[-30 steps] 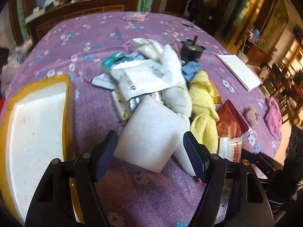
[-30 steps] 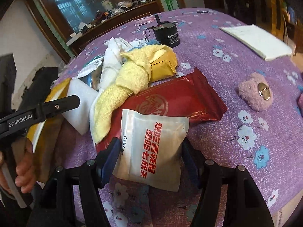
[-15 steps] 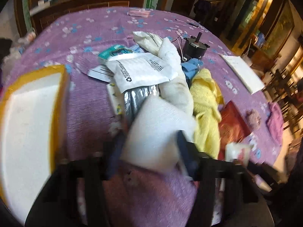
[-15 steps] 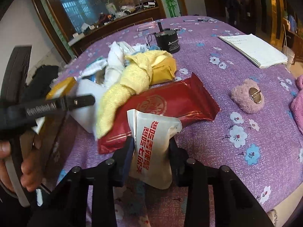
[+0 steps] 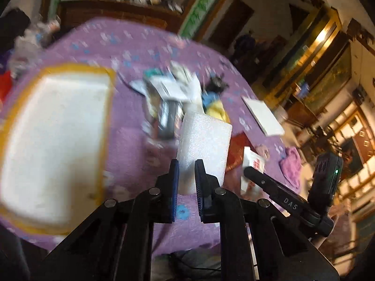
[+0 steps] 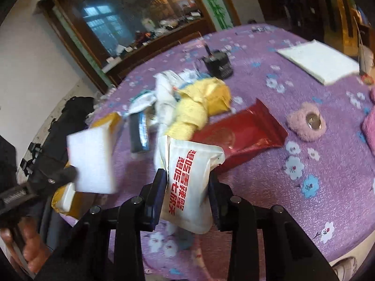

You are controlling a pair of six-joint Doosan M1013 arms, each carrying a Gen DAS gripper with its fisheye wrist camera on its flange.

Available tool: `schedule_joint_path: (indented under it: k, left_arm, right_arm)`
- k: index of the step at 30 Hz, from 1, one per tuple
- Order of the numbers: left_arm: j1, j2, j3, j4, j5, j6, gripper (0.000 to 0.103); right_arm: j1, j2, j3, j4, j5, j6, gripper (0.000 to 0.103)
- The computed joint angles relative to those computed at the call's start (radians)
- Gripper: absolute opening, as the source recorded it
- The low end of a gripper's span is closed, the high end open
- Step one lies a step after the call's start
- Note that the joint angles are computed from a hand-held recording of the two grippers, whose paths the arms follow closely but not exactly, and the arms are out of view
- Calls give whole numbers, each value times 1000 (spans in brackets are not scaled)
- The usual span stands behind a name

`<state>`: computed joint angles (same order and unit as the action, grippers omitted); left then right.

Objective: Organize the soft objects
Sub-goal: 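Carry both items into the white foam tray and open both tools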

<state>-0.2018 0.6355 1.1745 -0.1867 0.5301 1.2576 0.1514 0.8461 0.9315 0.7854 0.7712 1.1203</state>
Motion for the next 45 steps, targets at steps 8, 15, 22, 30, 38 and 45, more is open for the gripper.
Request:
schedule_joint_path:
  k: [8, 15, 22, 30, 38, 45]
  left_arm:
    - [-11, -101, 131, 558, -64, -548, 13]
    - [19, -111, 172, 680, -6, -716, 13]
    - [50, -93, 185, 663, 77, -754, 13]
    - [59, -50, 132, 612, 167, -688, 13]
    - [47, -46, 124, 665, 196, -706, 13]
    - [10, -49, 112, 817, 272, -817, 55]
  right_arm:
    - [40, -11, -15, 183, 120, -273, 35]
    - [113, 89, -214, 124, 300, -230, 35]
    - [175, 178, -380, 1, 373, -144, 36]
    - [203, 169, -364, -130, 330, -152, 47]
    - [197, 159, -343, -102, 327, -174, 54]
    - [175, 75, -178, 27, 188, -313, 67]
